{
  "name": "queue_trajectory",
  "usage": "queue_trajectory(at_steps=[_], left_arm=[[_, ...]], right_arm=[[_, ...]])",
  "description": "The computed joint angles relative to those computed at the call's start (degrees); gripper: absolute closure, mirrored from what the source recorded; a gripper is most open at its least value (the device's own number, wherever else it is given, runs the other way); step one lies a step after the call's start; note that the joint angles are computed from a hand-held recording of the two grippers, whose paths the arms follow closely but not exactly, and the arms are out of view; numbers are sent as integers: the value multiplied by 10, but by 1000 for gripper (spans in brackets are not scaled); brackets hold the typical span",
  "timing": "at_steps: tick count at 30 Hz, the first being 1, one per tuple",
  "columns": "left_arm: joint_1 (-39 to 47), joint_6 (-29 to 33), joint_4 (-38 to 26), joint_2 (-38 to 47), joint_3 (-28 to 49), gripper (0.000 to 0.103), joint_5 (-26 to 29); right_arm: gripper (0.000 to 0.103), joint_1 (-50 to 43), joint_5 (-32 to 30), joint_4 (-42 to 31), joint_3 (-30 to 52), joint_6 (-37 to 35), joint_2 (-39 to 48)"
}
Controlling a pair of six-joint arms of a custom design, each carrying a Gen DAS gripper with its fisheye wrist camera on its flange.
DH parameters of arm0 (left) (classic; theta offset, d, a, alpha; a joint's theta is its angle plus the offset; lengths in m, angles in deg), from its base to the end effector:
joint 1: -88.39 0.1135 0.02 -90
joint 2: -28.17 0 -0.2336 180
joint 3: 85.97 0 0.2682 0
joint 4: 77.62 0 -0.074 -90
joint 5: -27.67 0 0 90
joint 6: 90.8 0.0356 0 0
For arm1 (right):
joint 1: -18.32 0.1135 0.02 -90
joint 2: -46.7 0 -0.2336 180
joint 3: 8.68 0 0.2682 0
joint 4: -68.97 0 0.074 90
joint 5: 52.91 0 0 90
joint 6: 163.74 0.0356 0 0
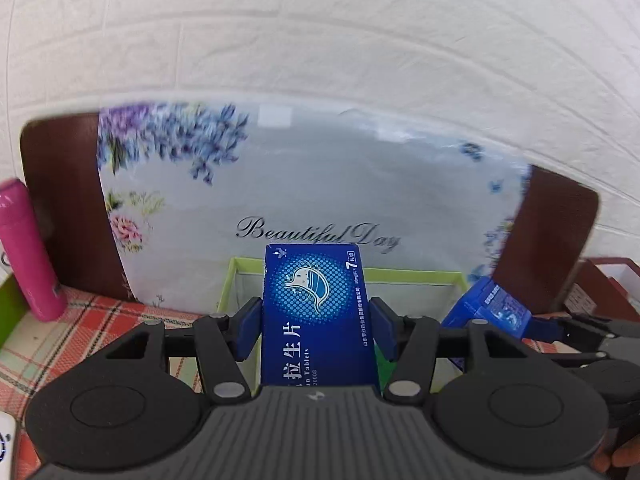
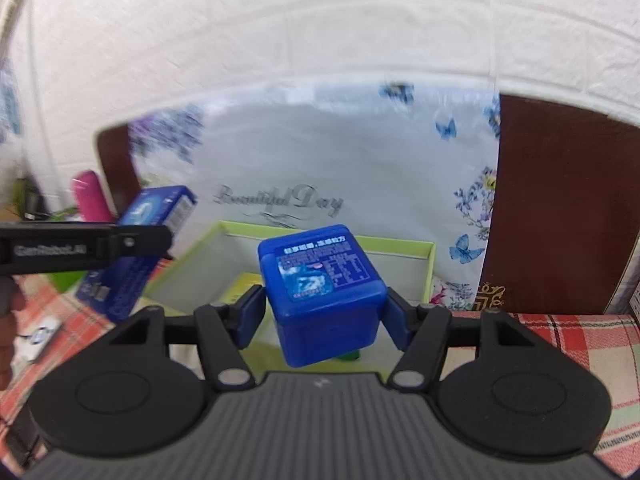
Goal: Organize objects
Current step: 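Carry both blue boxes into the lime-green box and open both tools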
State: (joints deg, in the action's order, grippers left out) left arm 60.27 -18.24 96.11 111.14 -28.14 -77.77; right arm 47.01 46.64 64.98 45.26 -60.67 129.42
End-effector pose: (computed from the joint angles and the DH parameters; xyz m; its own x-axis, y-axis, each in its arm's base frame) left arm 0.2926 -0.1456 0.1750 -0.5146 -0.0525 -0.8558 0.1045 0.9868 -0.1234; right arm 0.2811 0.1471 0.1570 -0.5419 -0.0423 -0.8394 -0.2346 0.9667 0.1027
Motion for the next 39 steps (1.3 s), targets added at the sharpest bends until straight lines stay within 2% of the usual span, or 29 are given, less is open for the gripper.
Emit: queue_trajectory(at_steps=[4,8,10,11,12,13,17,22,25,30,39], left_arm=[[26,13,9,102,67,43,7],[39,19,15,171,113,43,10],[36,14,31,194,120,32,-15],[35,9,32,200,124,18,-27],[33,6,39,204,122,16,-35],[33,6,48,200,115,16,-34],[33,-6,38,178,98,16,-25],[14,-3,30,134,67,16,-50],[-1,-3,28,97,40,16,-67],[-30,-11,9,18,-9,16,-100],[-119,-41,-45,-147,-114,16,-167]], right_arm=[[41,-24,-1,-8,115,1,163],[41,-32,0,-35,195,11,258],[39,-26,14,-36,218,-1,287],[21,-22,23,-25,218,-9,292],[10,-18,28,-22,221,-8,296],[0,-15,33,-13,216,-7,294],[0,-1,56,2,188,1,265],[0,12,77,-14,163,17,211],[0,28,111,-33,153,19,183],[0,62,193,-41,110,24,122],[0,131,261,-26,-2,21,-11]])
